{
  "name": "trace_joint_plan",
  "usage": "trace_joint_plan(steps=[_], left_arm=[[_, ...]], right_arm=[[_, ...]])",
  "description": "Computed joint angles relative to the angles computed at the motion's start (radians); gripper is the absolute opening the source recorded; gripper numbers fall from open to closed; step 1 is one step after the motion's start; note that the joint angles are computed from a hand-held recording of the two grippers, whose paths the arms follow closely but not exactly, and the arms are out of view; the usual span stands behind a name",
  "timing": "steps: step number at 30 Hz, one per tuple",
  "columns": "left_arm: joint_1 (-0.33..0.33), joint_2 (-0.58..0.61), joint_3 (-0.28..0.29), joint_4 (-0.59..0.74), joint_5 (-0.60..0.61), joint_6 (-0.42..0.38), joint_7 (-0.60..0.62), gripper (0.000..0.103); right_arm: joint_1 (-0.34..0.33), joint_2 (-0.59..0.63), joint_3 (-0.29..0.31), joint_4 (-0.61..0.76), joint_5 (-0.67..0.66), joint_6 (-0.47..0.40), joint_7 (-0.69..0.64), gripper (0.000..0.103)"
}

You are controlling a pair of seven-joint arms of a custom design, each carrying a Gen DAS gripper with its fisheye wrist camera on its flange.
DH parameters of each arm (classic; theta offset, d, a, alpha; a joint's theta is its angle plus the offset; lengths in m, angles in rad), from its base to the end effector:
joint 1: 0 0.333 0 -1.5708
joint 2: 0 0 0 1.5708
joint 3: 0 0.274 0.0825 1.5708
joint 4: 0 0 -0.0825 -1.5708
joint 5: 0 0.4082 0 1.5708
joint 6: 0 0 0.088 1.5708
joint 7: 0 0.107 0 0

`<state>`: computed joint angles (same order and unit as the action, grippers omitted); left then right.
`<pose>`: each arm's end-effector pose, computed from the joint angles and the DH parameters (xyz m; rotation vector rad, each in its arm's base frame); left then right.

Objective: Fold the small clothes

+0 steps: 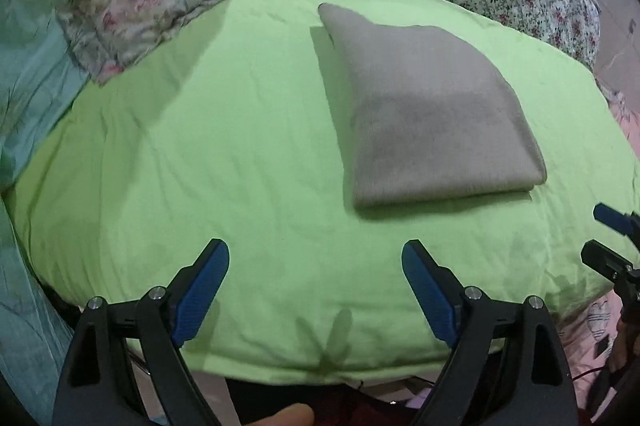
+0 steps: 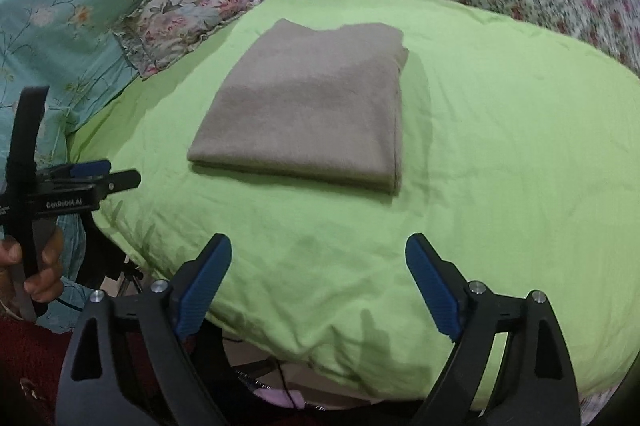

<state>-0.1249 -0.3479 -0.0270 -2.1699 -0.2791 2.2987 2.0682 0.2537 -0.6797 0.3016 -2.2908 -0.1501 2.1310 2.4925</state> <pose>0.5204 -0.0867 0.5431 -1.4184 2.4304 -0.6745 0.3661 0.2462 0.6019 -1.5262 2.1464 -0.4964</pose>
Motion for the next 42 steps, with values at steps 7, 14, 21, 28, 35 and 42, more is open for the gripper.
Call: trace_joint_plan(steps=[7,14,21,28,35,42], left_arm=[[-0.006,0.059,-0.038,0.046,0.054,0.03,-0.003,0.089],[-0.003,0.073,-0.056,0.056,0.131,0.043,-0.027,0.089],[0.002,0.133,-0.069,0.135,0.17,0.012,-0.04,0.089],[0.005,0.185,-0.084,0.198,0.18,-0.011,-0.042,0.089],[0.006,0.219,-0.098,0.241,0.204,-0.015,-0.043,0.089],[0.007,0.248,-0.107,0.279,0.195,-0.036,-0.047,0.089]], right_arm=[[-0.016,0.093,-0.027,0.06,-0.021,0.002,-0.052,0.09],[-0.011,0.141,-0.059,0.095,-0.002,-0.028,-0.09,0.09],[-0.019,0.158,-0.082,0.121,0.007,-0.036,-0.126,0.09],[-0.029,0.173,-0.103,0.135,0.036,-0.016,-0.146,0.09],[-0.037,0.205,-0.114,0.178,0.042,-0.029,-0.192,0.091],[-0.043,0.236,-0.125,0.213,0.054,-0.031,-0.208,0.091]])
